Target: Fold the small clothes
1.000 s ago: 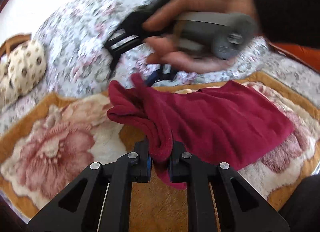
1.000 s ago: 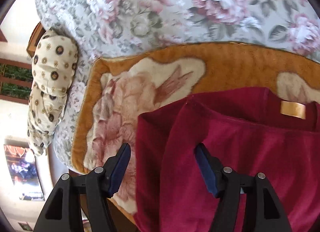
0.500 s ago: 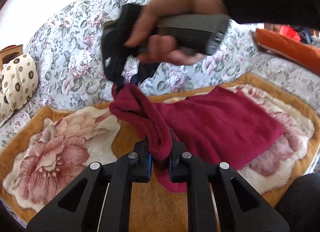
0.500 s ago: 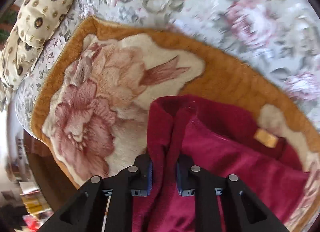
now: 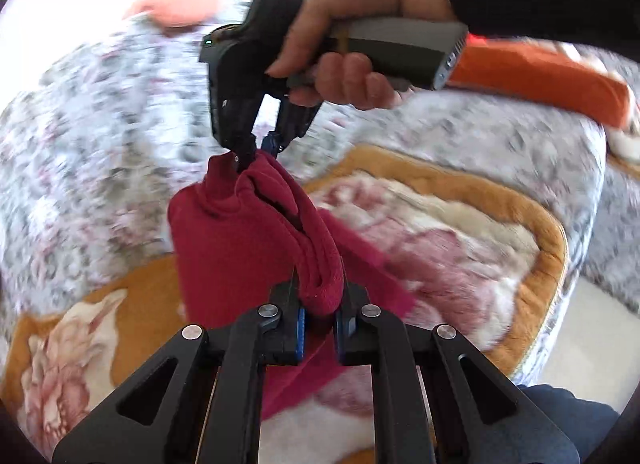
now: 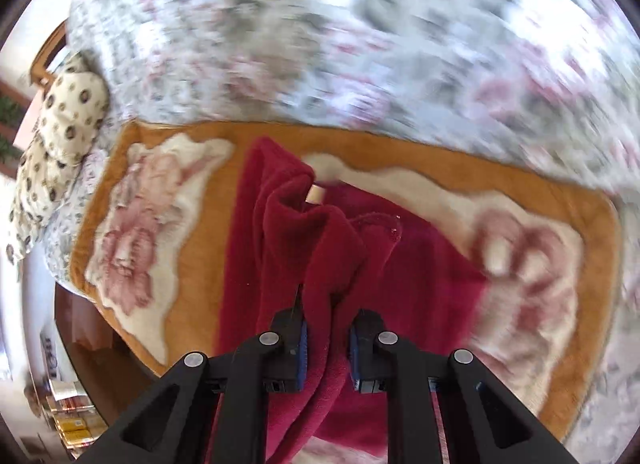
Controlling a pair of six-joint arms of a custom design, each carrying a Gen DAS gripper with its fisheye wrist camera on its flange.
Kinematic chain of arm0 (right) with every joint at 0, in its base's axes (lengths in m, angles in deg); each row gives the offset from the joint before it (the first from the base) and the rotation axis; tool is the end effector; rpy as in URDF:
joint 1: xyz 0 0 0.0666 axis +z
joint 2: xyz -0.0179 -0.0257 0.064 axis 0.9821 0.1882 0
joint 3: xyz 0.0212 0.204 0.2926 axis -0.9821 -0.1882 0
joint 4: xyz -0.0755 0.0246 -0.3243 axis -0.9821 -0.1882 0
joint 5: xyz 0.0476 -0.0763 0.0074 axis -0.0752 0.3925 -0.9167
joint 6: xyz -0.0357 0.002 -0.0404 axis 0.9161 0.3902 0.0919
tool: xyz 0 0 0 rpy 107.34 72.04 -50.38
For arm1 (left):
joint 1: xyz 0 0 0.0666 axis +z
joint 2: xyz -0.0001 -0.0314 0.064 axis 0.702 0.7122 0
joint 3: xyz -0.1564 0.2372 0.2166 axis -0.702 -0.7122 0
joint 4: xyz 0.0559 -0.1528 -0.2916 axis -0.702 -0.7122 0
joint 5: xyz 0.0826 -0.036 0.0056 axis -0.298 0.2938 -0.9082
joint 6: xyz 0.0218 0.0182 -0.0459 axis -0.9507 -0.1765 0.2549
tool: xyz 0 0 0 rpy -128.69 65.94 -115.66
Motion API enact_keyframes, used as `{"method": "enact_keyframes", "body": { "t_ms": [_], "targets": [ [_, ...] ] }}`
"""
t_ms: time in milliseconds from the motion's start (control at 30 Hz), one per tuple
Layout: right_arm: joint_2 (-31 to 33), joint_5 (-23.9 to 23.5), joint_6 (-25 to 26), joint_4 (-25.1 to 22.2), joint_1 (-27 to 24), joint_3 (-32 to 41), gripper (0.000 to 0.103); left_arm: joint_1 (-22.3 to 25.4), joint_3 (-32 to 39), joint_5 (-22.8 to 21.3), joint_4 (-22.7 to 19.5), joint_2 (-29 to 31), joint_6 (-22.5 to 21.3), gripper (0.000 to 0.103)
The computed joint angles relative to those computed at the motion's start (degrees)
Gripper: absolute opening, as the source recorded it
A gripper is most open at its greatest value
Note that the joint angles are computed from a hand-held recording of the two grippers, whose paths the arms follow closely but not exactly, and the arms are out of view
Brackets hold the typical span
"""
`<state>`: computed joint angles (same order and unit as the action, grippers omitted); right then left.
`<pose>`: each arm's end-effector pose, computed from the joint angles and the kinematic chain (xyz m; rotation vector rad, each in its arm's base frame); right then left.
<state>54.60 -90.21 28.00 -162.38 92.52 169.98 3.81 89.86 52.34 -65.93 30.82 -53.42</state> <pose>0.4769 0.1215 0.4620 -0.0867 2.8304 0.4344 0.2369 -0.2049 0.3774 0.9831 1.8951 -0.2723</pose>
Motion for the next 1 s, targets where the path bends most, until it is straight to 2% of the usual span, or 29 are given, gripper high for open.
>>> {"method": "enact_keyframes", "body": {
  "t_ms": [133,167,267,333,367,433,500,533,567,667,700,800,867,900,933,1000],
  "targets": [
    [-3.81,-2.38,0.40,8.62,-3.30,-11.66,0.015,-3.41,2.14,-2.70,-2.26,4.73,-0.93,0.009],
    [-4.45,-2.90,-0.15,12.03,-3.78,-14.74,0.015,-3.62,2.80,-2.82,-3.16,5.98,-1.00,0.010],
    [-5.60,-1.01,-1.36,19.11,-4.03,-20.79,0.016,-3.53,4.59,-0.92,-6.72,9.00,-0.57,0.015],
    [-6.08,1.48,-2.68,22.02,-4.16,-23.40,0.019,-3.26,5.16,2.24,-9.21,9.59,0.08,0.020],
    [-6.49,1.65,-3.97,23.35,-4.62,-24.38,0.023,-2.56,5.46,5.47,-10.78,9.48,0.57,0.022],
    [-8.81,0.99,-7.80,27.43,-5.99,-27.39,0.025,-0.61,5.45,12.63,-13.67,8.07,1.43,0.023],
    [-12.64,3.10,-10.05,31.42,-6.91,-30.35,0.025,1.38,4.48,17.17,-15.05,5.34,1.97,0.023],
    [-15.12,4.35,-10.12,33.47,-7.01,-32.07,0.026,2.22,3.81,17.83,-15.22,3.78,2.17,0.023],
    [-17.92,4.71,-9.47,35.59,-6.97,-34.10,0.026,3.36,2.85,17.88,-15.03,1.75,2.39,0.023],
    [-27.67,1.46,-3.07,41.95,-5.51,-42.02,0.026,9.00,0.19,18.67,-14.18,-3.25,2.40,0.023],
    [-32.34,2.46,0.75,44.54,-3.58,-46.09,0.026,11.39,-0.32,19.26,-13.94,-3.83,2.36,0.023],
    [-41.27,7.48,8.88,48.02,2.40,-54.33,0.026,19.01,0.01,22.53,-13.71,-1.78,2.83,0.023],
    [-44.60,11.43,11.75,48.64,7.46,-58.35,0.026,22.18,0.91,25.51,-13.52,0.70,5.40,0.022],
    [-45.51,15.44,13.21,48.78,10.47,-60.08,0.026,23.00,1.92,28.18,-13.62,2.48,7.27,0.022],
    [-46.05,17.51,14.62,49.23,12.06,-61.57,0.026,22.95,2.40,29.80,-13.09,3.58,8.46,0.022],
    [-46.36,18.82,15.53,51.63,14.55,-64.07,0.026,22.07,3.92,31.17,-13.76,6.47,9.74,0.022]
  ]
}}
